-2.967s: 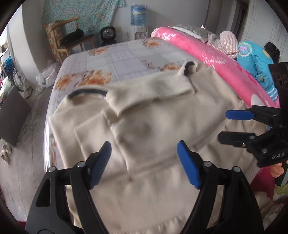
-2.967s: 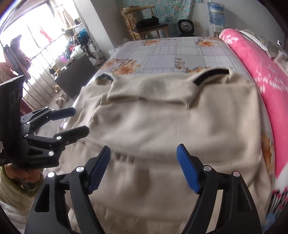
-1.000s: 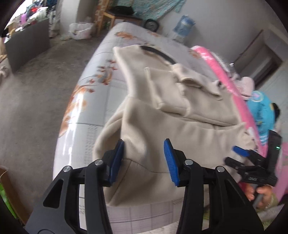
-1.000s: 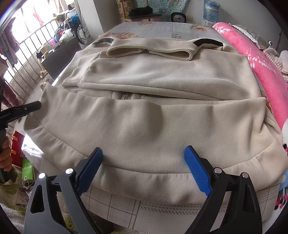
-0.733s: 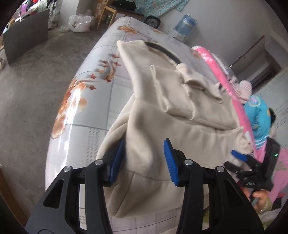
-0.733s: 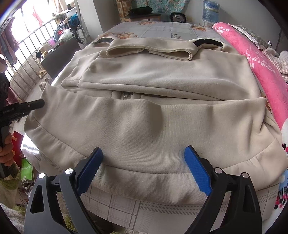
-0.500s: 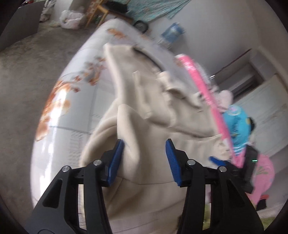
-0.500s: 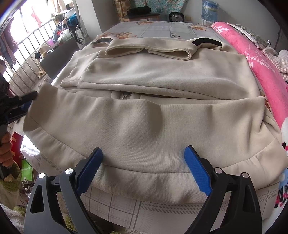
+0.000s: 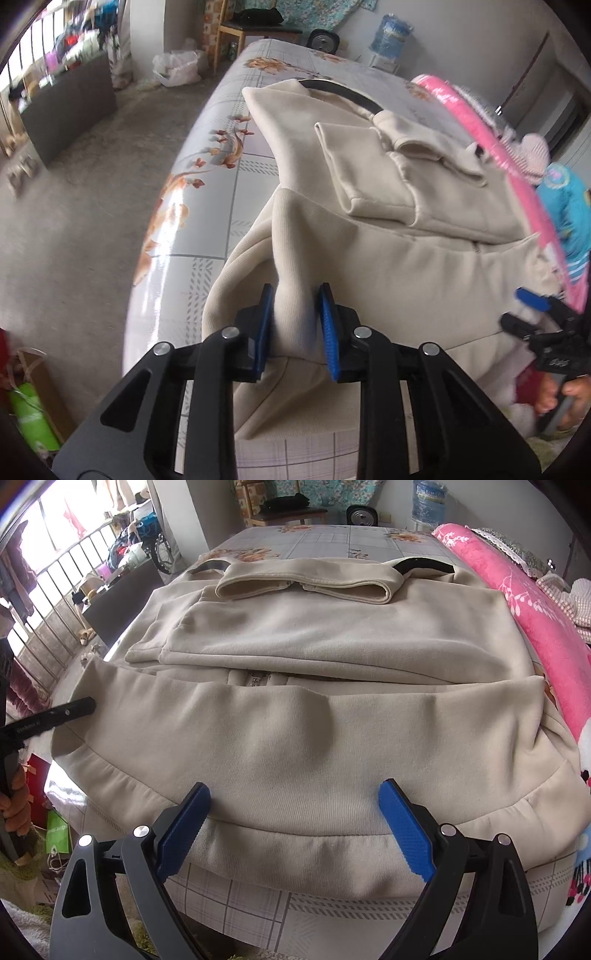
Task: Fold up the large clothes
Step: 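Pinch the jacket side edge with the left tool while the right tool pinches the other side edge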
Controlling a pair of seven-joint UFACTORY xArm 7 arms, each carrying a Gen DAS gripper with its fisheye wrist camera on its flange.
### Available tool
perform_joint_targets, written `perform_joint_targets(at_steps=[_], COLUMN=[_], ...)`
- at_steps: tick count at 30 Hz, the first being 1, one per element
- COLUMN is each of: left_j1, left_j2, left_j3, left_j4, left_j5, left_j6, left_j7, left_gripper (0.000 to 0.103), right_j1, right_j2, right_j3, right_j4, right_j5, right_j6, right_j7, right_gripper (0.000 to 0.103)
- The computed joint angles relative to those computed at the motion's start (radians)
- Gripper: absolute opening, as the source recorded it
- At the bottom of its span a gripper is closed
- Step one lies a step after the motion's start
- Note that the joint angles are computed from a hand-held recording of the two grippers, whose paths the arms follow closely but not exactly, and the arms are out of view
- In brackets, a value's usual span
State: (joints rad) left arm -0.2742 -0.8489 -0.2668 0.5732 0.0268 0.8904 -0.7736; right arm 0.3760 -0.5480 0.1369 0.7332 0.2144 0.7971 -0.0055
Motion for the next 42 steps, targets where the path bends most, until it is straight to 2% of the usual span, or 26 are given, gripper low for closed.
perform_joint_targets(at_steps=[3,6,12,15,18,23,30,34,36,40,42], left_j1=[0.033,0.042,0.032,0.020,0.003,-0.010,-0.021,-0.023,-0.024,-0.026,-0.025], left_j2=[0.046,0.083,0.143,0.161,0.163,0.174,0.177,0.178,0.179,0.181,0.181], left_j3=[-0.082,-0.121,-0.162,-0.164,-0.155,-0.145,-0.137,-0.136,-0.134,-0.128,-0.127], left_j4=[0.060,0.104,0.162,0.174,0.177,0.180,0.180,0.181,0.183,0.182,0.182], left_j5=[0.079,0.140,0.233,0.260,0.268,0.279,0.285,0.285,0.283,0.277,0.277], left_j6=[0.086,0.147,0.228,0.244,0.252,0.252,0.254,0.255,0.257,0.251,0.250], left_j7=[-0.028,-0.052,-0.098,-0.119,-0.132,-0.143,-0.147,-0.150,-0.150,-0.152,-0.150], left_gripper=[0.024,0.024,0.024,0.024,0.024,0.024,0.024,0.024,0.024,0.024,0.024], right_j1=[0.017,0.008,-0.094,-0.147,-0.164,-0.215,-0.260,-0.270,-0.279,-0.291,-0.292], right_j2=[-0.023,-0.075,-0.159,-0.117,-0.035,0.072,0.066,0.134,0.133,0.047,0.020], right_j3=[-0.052,-0.099,-0.156,-0.178,-0.225,-0.235,-0.195,-0.199,-0.193,-0.182,-0.206], right_j4=[-0.009,-0.029,-0.042,0.003,0.055,0.104,0.128,0.162,0.165,0.138,0.127], right_j5=[0.068,0.112,0.080,0.041,0.066,0.089,0.055,0.047,0.044,0.024,0.052], right_j6=[0.005,0.008,0.005,0.009,0.031,0.076,0.077,0.135,0.146,0.140,0.144], right_j7=[-0.033,-0.080,-0.138,-0.170,-0.228,-0.298,-0.347,-0.369,-0.376,-0.386,-0.380], right_gripper=[0.090,0.087,0.079,0.073,0.061,0.034,0.031,0.031,0.013,0.010,0.010])
